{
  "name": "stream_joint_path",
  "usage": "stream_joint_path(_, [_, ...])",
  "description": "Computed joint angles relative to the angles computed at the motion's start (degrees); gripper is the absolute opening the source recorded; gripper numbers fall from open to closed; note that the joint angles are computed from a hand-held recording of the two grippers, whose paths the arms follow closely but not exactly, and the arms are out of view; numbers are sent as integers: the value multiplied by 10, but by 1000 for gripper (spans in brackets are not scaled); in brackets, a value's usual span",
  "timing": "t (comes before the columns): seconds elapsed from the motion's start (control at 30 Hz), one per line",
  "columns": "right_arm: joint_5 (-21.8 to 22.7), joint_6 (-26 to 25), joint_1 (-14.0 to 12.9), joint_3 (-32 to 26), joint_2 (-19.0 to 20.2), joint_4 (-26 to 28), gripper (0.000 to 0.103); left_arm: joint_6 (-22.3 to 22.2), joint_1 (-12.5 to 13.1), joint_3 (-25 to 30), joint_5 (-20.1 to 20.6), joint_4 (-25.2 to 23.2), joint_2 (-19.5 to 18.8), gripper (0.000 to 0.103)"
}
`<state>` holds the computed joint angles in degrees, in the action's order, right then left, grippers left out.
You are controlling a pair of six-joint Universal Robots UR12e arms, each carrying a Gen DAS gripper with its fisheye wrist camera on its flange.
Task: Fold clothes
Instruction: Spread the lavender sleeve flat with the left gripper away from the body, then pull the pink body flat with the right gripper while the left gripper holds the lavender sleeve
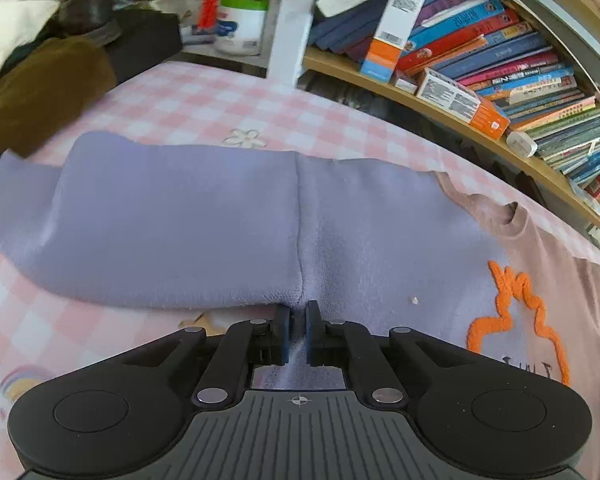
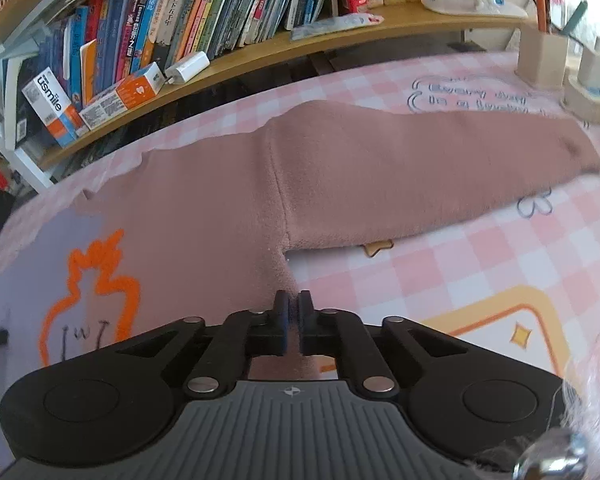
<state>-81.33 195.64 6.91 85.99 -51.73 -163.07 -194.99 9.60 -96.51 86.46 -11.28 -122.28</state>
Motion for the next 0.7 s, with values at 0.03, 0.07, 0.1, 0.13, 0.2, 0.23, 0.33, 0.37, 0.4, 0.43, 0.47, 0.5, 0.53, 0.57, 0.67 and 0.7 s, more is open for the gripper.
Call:
stream_joint_path(0.03, [-10,1,1,1,0,-3,3,7,-1,8,-6,-5,-4,6])
stream_joint_path(0.07, [-25,4,2,3,-1,-6,3,15,-2,16,-14,-10,-8,6])
stream_joint_path(0.1, [-39,8,2,4,-2,-7,3,22,-4,24,-20,-14,-12,6])
stream_joint_path(0.13, [-48,9,2,5,-2,-9,3,29,-8,32,-23,-17,-17,6])
stream_joint_path(0.2, [-59,7,1,5,-1,-10,3,36,-13,43,-24,-21,-24,6])
stream_joint_path(0.23, [-64,6,0,3,0,-10,3,38,-15,48,-24,-22,-26,6])
stream_joint_path(0.33, [-69,0,0,1,0,-3,3,36,-16,52,-23,-22,-30,6])
stream_joint_path(0.37, [-68,-1,0,1,0,-2,3,35,-15,51,-24,-21,-30,5])
stream_joint_path(0.4, [-67,-3,0,0,0,-2,3,35,-14,50,-26,-20,-29,5])
stream_joint_path(0.43, [-66,-4,1,-1,1,-3,3,34,-12,48,-27,-20,-28,6])
stream_joint_path(0.47, [-66,-5,1,-1,2,-3,3,31,-11,47,-28,-18,-28,6])
stream_joint_path(0.5, [-66,-7,1,-3,3,-4,3,28,-10,46,-29,-16,-28,6])
stream_joint_path(0.53, [-67,-9,2,-4,4,-4,4,27,-9,47,-28,-14,-29,6])
stream_joint_path(0.57, [-69,-11,3,-6,5,-5,4,28,-10,47,-26,-10,-30,6])
stream_joint_path(0.67, [-76,-13,6,-9,8,-6,4,34,-12,50,-19,-2,-34,6])
stream_joint_path(0.7, [-76,-13,5,-9,7,-6,5,35,-12,50,-20,-2,-34,6])
